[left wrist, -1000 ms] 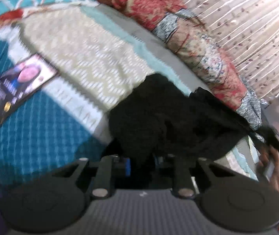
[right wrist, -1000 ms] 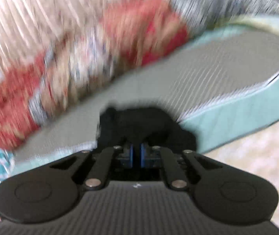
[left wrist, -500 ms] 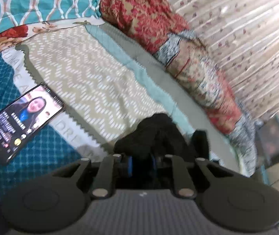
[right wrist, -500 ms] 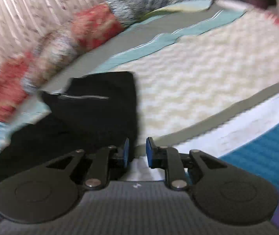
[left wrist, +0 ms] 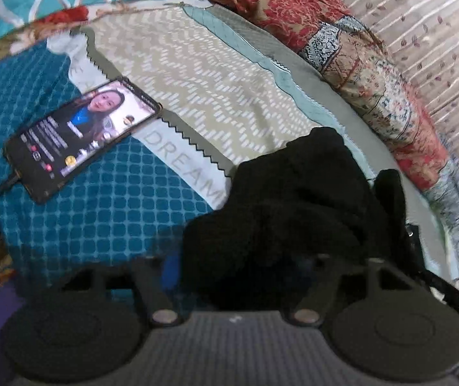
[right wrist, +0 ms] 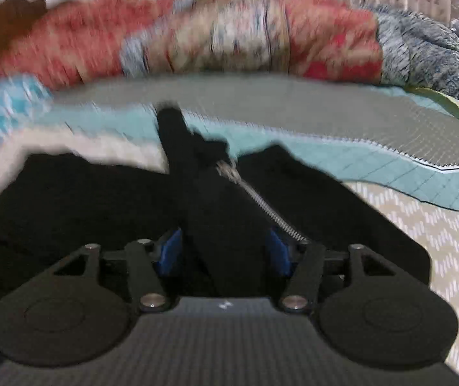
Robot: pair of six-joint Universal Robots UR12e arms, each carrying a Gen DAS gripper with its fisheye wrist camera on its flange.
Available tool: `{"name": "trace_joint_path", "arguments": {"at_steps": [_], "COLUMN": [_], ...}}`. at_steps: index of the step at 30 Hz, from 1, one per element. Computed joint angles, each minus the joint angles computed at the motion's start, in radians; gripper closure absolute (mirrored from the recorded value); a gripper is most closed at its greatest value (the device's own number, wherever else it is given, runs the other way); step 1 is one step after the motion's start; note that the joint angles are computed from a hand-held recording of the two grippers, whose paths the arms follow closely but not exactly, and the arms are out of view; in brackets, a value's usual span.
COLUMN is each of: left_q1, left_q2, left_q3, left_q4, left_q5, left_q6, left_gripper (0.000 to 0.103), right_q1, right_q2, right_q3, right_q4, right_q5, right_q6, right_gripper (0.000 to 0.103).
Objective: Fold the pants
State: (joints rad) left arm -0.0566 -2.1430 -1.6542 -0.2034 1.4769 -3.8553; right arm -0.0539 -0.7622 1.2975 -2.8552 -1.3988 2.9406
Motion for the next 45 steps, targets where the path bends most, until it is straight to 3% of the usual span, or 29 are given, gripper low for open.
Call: {"name": "trace_joint_path", "arguments": {"at_steps": [2,3,4,5,8,12,16,21,22,24,26,28,31,33,35,37,39,41,43,45], "left_q1": [0.004,0.008,0.012,0.016,0.017,0.006,0.006,0.003,0.000,-0.011,-0.008,0.005,0.020,0.029,0.031,0.027,0.023,0.018,0.014,0.008], "left_q2": [0.006,0.008,0.011,0.013,0.012,0.013,0.020,0.029,0.030,0.033,0.044,0.062,0.094,0.110,0.112,0.095,0.050,-0.006,-0.072,-0.134], "left_q3": [-0.004,-0.008,-0.009,-0.009,0.003,0.012,0.004,-0.005,-0.003,0.011,0.004,-0.029,-0.088,-0.113,-0.102,-0.051,0.021,0.103,0.191,0.275], "left_q4": [0.018,0.035,0.049,0.055,0.061,0.051,0.033,-0.002,-0.015,-0.081,-0.093,-0.037,0.091,0.160,0.169,0.117,0.109,0.093,0.083,0.053], "left_q5": [0.000,-0.012,-0.026,-0.037,-0.048,-0.021,-0.025,-0.025,-0.014,0.029,0.019,-0.024,-0.022,0.020,0.083,0.140,0.151,0.133,0.075,0.030], "left_q6": [0.013,0.015,0.019,0.020,-0.001,0.003,0.008,0.014,0.027,0.058,0.077,0.079,0.048,0.022,0.048,0.124,0.226,0.305,0.373,0.443], "left_gripper": [0.057,0.061,0.073,0.078,0.081,0.081,0.081,0.081,0.079,0.065,0.060,0.056,0.052,0.047,0.047,0.047,0.044,0.026,0.013,0.008], "right_q1": [-0.020,-0.045,-0.064,-0.082,-0.136,-0.207,-0.256,-0.270,-0.271,-0.255,-0.270,-0.275,-0.238,-0.234,-0.218,-0.210,-0.205,-0.190,-0.166,-0.134], "right_q2": [-0.021,-0.033,-0.045,-0.067,-0.131,-0.216,-0.267,-0.279,-0.284,-0.273,-0.272,-0.280,-0.296,-0.298,-0.286,-0.270,-0.252,-0.231,-0.199,-0.151], "right_q3": [0.023,0.045,0.059,0.091,0.188,0.335,0.452,0.545,0.555,0.540,0.549,0.562,0.583,0.601,0.587,0.551,0.492,0.429,0.342,0.234], "right_q4": [-0.011,-0.063,-0.105,-0.171,-0.344,-0.511,-0.515,-0.500,-0.490,-0.432,-0.446,-0.464,-0.449,-0.480,-0.514,-0.570,-0.588,-0.569,-0.505,-0.418], "right_q5": [0.009,0.076,0.117,0.117,0.067,-0.092,-0.167,-0.270,-0.300,-0.403,-0.377,-0.387,-0.609,-0.677,-0.717,-0.644,-0.478,-0.327,-0.155,-0.009], "right_q6": [0.124,0.207,0.254,0.295,0.414,0.569,0.669,0.836,0.828,0.806,0.862,0.937,1.067,1.153,1.087,0.951,0.823,0.716,0.589,0.462], "right_gripper": [0.094,0.094,0.094,0.094,0.094,0.094,0.095,0.096,0.096,0.097,0.096,0.094,0.044,0.048,0.050,0.050,0.050,0.049,0.039,0.023]}}
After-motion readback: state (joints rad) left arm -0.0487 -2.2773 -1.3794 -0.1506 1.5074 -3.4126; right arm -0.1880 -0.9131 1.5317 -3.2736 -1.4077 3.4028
